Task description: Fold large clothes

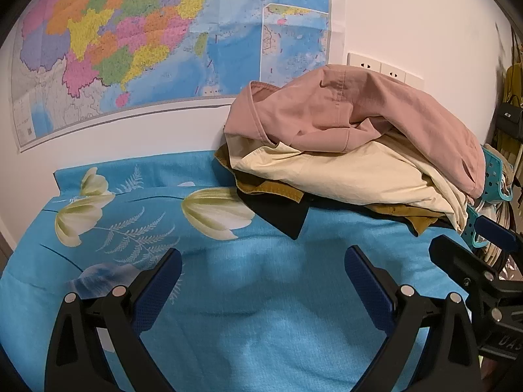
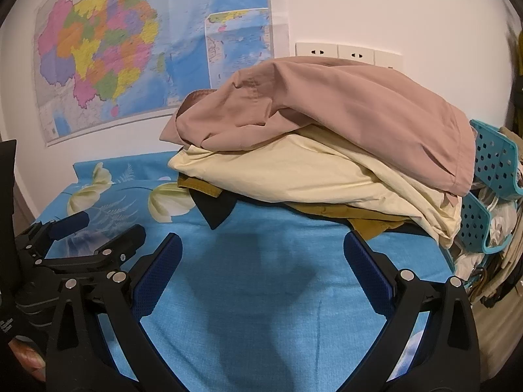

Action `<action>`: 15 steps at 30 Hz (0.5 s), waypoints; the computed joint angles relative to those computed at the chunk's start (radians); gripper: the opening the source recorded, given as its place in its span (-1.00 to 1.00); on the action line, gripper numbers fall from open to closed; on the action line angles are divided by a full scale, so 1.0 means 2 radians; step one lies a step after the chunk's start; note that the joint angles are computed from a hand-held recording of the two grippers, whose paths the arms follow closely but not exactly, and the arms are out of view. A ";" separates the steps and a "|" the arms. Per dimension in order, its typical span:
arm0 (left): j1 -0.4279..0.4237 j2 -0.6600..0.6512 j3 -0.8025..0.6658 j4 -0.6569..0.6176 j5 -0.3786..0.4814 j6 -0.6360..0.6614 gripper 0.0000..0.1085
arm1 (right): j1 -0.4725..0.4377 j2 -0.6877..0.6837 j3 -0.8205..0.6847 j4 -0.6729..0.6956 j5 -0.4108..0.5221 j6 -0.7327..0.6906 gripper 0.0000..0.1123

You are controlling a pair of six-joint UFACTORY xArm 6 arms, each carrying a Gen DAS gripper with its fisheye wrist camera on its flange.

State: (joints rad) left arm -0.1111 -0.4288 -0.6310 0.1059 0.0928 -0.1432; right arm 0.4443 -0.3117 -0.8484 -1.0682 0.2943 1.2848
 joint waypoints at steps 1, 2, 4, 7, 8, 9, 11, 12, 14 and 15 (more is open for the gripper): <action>0.000 0.000 0.001 0.003 -0.001 -0.003 0.77 | 0.001 0.001 -0.001 -0.004 0.002 0.003 0.74; 0.001 -0.001 0.001 0.007 -0.001 -0.006 0.77 | 0.001 0.001 -0.002 -0.006 0.002 0.004 0.74; 0.000 -0.001 0.002 0.003 -0.002 -0.003 0.77 | 0.001 0.002 -0.003 -0.004 0.003 0.002 0.74; 0.001 0.000 0.001 0.001 -0.001 0.000 0.77 | 0.001 0.003 -0.004 -0.004 0.002 0.000 0.74; 0.000 0.000 0.000 -0.003 -0.001 0.004 0.77 | 0.000 0.003 -0.004 -0.003 0.002 -0.001 0.74; 0.000 0.001 -0.001 -0.009 -0.001 0.009 0.77 | 0.000 0.003 -0.003 -0.001 0.000 -0.003 0.74; 0.001 0.001 -0.001 0.000 -0.001 0.002 0.77 | 0.000 0.002 -0.003 -0.004 0.000 0.000 0.74; 0.001 0.001 -0.001 -0.007 0.000 0.007 0.77 | 0.000 0.003 -0.004 -0.003 0.000 -0.002 0.74; 0.001 0.000 0.000 -0.001 -0.001 0.002 0.77 | -0.001 0.004 -0.005 -0.011 0.000 0.005 0.74; 0.001 0.001 0.000 0.000 -0.001 0.001 0.77 | -0.001 0.005 -0.006 -0.014 -0.001 0.007 0.74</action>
